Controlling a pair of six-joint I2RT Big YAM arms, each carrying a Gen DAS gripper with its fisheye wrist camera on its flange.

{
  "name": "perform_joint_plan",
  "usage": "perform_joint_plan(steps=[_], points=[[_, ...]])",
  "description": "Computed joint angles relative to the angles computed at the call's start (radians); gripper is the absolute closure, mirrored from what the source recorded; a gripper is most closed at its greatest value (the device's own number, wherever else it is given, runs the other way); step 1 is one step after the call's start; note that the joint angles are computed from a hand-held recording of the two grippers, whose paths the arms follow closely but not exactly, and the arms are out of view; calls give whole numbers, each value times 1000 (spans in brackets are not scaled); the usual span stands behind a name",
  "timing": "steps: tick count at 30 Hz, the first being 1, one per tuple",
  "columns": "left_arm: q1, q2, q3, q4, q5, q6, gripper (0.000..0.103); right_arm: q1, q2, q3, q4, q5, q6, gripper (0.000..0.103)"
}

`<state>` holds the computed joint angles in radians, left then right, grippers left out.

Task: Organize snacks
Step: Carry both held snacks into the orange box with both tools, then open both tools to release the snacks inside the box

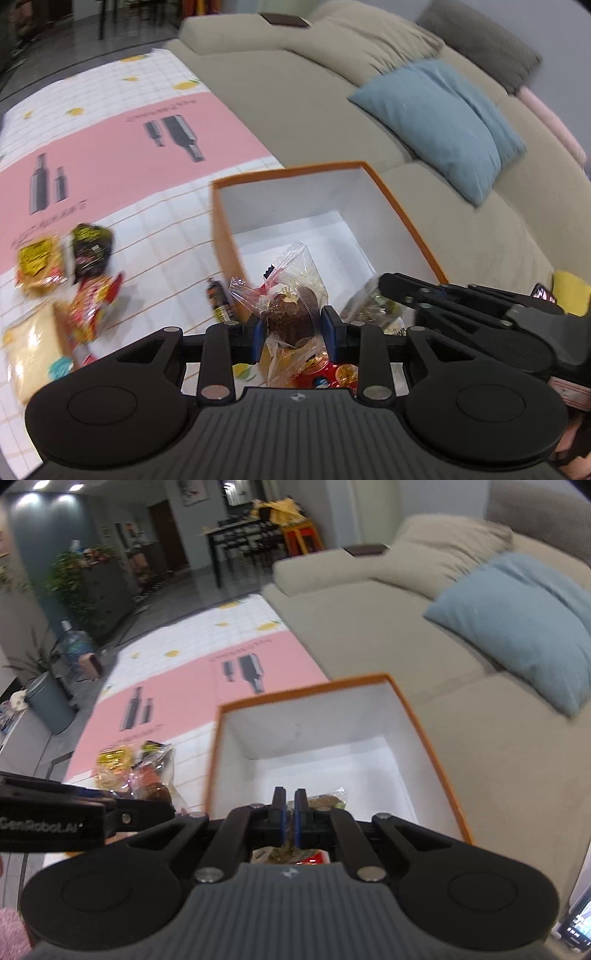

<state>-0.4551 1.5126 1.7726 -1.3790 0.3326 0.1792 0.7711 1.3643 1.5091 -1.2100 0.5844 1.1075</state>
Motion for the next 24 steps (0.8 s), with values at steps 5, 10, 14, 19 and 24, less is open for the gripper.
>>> perform_joint_plan(steps=[5, 10, 14, 19, 24], points=[[-64, 77, 44, -11, -65, 33, 68, -66, -18, -77, 38, -62, 12, 103], [-93, 135, 67, -22, -121, 58, 68, -108, -26, -128, 89, -105, 25, 103], [-112, 167, 73, -26, -170, 81, 68, -132, -24, -161, 118, -146, 48, 103], [-131, 200, 79, -45, -228, 111, 68, -135, -28, -189, 122, -188, 76, 102], [-151, 209, 83, -48, -271, 135, 67, -142, -32, -199, 111, -216, 87, 100]])
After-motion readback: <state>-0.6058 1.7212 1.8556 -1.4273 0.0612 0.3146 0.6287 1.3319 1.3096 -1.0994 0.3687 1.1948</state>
